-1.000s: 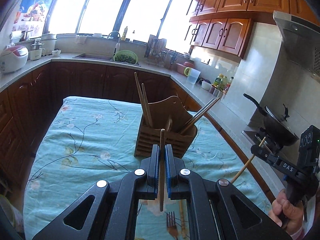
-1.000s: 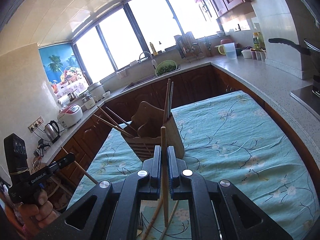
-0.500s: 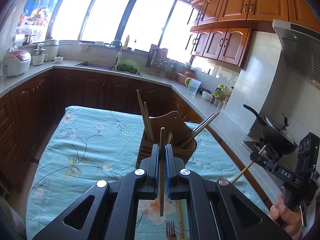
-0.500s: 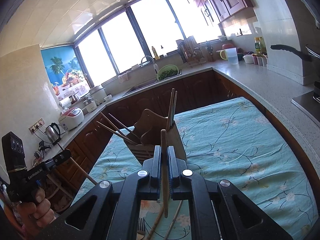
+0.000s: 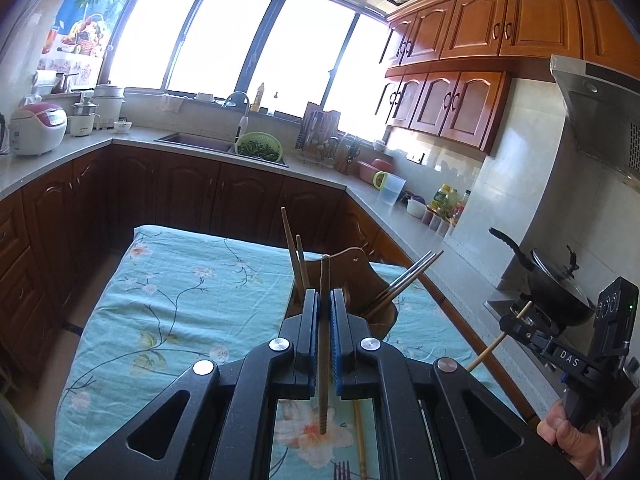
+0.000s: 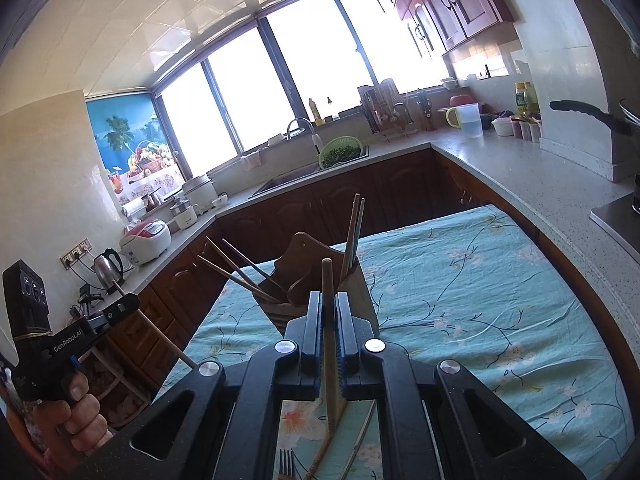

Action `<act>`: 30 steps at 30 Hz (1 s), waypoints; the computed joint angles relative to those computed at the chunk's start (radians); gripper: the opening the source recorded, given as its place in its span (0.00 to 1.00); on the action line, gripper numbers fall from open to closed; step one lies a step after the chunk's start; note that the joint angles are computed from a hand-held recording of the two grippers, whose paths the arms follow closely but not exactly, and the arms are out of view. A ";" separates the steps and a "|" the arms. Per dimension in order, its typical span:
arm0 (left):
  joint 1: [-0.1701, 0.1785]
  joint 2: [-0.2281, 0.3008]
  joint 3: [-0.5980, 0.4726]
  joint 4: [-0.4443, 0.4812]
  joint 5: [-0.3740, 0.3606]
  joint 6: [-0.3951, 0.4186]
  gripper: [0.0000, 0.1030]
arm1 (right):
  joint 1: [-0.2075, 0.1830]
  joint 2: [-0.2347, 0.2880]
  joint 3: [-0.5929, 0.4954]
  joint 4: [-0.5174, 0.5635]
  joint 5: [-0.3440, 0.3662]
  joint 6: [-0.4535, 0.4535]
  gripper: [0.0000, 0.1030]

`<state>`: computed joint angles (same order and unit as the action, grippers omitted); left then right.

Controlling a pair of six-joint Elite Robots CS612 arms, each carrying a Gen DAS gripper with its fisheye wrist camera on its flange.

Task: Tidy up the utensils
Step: 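Lift both wooden chopsticks up over the holder opening, then lower both chopsticks into the holder and open both tools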

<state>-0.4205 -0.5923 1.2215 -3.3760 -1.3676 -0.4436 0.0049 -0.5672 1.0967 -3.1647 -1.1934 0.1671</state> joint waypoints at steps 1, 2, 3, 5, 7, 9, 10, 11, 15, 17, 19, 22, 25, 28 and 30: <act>0.001 0.002 -0.004 -0.002 0.001 0.002 0.04 | 0.001 0.002 -0.005 -0.002 0.000 0.000 0.05; 0.001 0.003 -0.008 -0.007 0.003 0.004 0.04 | 0.002 0.003 -0.012 -0.005 -0.002 -0.001 0.05; 0.001 0.006 -0.015 -0.011 0.006 0.008 0.04 | 0.002 0.005 -0.017 -0.009 -0.002 -0.002 0.05; 0.001 0.011 -0.030 -0.020 0.017 0.023 0.04 | 0.004 0.009 -0.034 -0.017 -0.004 -0.004 0.05; 0.000 0.018 -0.051 -0.033 0.029 0.046 0.04 | 0.007 0.015 -0.053 -0.029 -0.009 -0.005 0.05; -0.001 0.029 -0.078 -0.048 0.041 0.070 0.04 | 0.009 0.024 -0.081 -0.035 -0.013 -0.005 0.05; -0.001 0.034 -0.093 -0.055 0.044 0.080 0.04 | 0.011 0.029 -0.096 -0.042 -0.016 -0.003 0.05; -0.001 0.041 -0.108 -0.063 0.048 0.093 0.04 | 0.013 0.035 -0.112 -0.049 -0.020 -0.001 0.05; 0.000 0.079 -0.194 -0.077 0.073 0.130 0.04 | 0.017 0.061 -0.187 -0.074 -0.032 0.008 0.05; 0.002 0.101 -0.241 -0.075 0.084 0.137 0.04 | 0.021 0.081 -0.233 -0.081 -0.045 0.011 0.05; 0.002 0.129 -0.288 -0.074 0.097 0.143 0.04 | 0.023 0.104 -0.285 -0.079 -0.053 0.020 0.05; 0.000 0.180 -0.370 -0.053 0.124 0.152 0.04 | 0.028 0.146 -0.368 -0.067 -0.074 0.032 0.05; -0.004 0.237 -0.453 -0.020 0.151 0.144 0.04 | 0.033 0.191 -0.449 -0.040 -0.098 0.038 0.05; -0.008 0.298 -0.547 0.023 0.175 0.144 0.04 | 0.037 0.235 -0.517 0.003 -0.112 0.045 0.05; -0.009 0.332 -0.598 0.055 0.176 0.139 0.04 | 0.039 0.255 -0.539 0.022 -0.124 0.040 0.05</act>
<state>-0.4292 -0.2602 0.6230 -3.3213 -1.1918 -0.3041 0.0439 -0.3124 0.5574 -3.1427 -1.3171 0.2069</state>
